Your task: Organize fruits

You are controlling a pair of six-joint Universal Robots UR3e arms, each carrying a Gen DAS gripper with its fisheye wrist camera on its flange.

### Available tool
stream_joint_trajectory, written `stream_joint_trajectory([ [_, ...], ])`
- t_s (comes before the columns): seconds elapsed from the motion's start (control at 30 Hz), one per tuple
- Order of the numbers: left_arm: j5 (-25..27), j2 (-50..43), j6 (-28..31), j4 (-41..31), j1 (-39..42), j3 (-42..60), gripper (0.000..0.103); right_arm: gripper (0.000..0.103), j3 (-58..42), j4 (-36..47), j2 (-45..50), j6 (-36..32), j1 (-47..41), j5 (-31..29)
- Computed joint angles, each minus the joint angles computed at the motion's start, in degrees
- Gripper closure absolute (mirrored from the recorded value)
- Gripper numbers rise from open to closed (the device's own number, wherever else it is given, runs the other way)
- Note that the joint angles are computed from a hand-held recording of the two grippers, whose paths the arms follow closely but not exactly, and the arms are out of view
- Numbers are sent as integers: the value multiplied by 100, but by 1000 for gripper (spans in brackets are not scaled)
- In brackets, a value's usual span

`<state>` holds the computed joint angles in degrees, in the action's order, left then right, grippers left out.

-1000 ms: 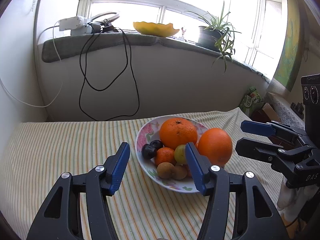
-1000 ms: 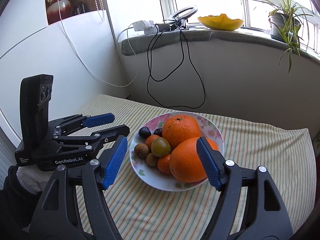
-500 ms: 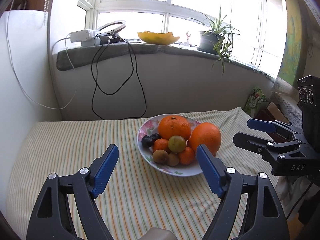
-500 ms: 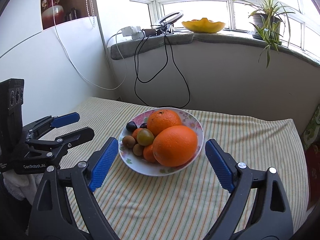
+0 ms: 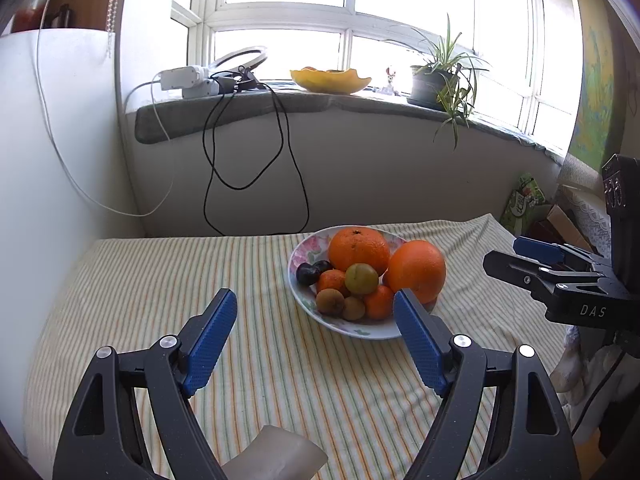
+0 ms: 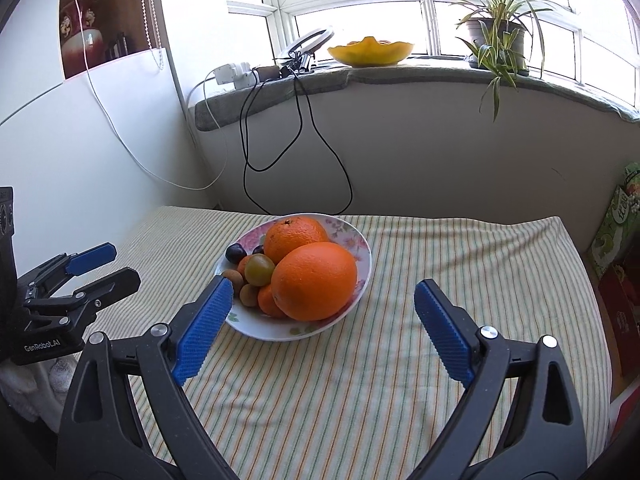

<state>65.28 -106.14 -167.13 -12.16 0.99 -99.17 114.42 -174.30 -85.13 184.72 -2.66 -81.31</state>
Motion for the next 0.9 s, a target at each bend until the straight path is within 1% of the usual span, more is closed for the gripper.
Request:
stream_joint_trajectory([
  [0.9,-5,127,-14,79,-4,-83,22,9,40,-21,51,68,-19,80],
])
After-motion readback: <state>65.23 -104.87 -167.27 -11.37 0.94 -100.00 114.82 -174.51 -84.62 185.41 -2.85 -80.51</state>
